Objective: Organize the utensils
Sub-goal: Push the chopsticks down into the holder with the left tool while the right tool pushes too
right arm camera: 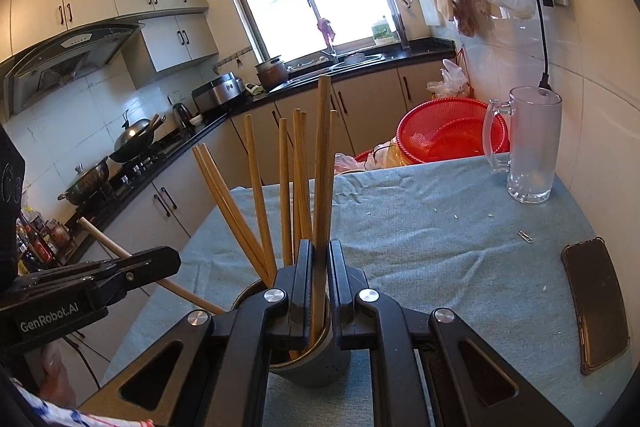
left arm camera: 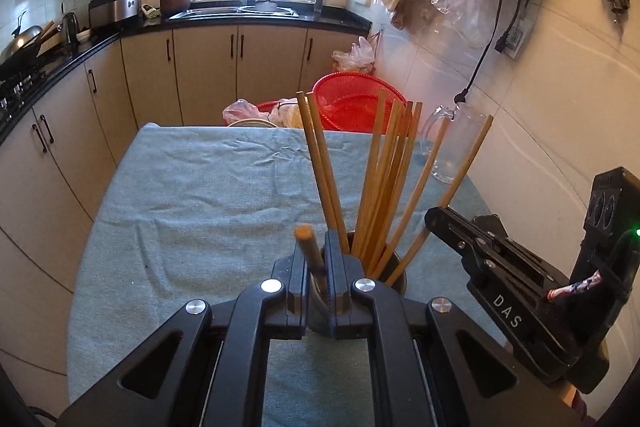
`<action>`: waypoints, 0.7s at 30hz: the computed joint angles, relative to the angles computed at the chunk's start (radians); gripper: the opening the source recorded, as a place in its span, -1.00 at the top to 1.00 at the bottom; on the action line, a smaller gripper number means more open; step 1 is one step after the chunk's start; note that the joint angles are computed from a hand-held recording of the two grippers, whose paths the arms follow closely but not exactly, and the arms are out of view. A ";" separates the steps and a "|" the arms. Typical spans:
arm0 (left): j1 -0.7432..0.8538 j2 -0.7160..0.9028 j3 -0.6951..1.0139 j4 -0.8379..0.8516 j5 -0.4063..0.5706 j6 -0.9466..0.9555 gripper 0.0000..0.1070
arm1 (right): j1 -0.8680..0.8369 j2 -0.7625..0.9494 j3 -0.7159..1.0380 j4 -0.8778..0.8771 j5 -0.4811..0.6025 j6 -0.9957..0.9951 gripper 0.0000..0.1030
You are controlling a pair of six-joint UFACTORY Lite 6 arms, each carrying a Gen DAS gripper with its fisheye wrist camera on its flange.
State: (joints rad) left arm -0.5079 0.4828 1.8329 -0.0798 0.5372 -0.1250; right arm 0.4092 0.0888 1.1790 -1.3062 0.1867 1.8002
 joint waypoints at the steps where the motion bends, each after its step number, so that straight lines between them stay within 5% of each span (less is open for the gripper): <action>1: -0.002 -0.005 -0.010 0.007 -0.006 -0.006 0.87 | 0.004 0.003 0.004 0.001 0.005 0.001 0.85; 21: -0.049 -0.036 -0.062 0.143 -0.037 -0.108 0.88 | 0.026 0.033 0.020 0.067 0.019 -0.064 0.86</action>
State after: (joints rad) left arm -0.5565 0.4468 1.7711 0.0629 0.5006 -0.2334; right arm 0.4356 0.1223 1.1991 -1.2387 0.2053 1.7359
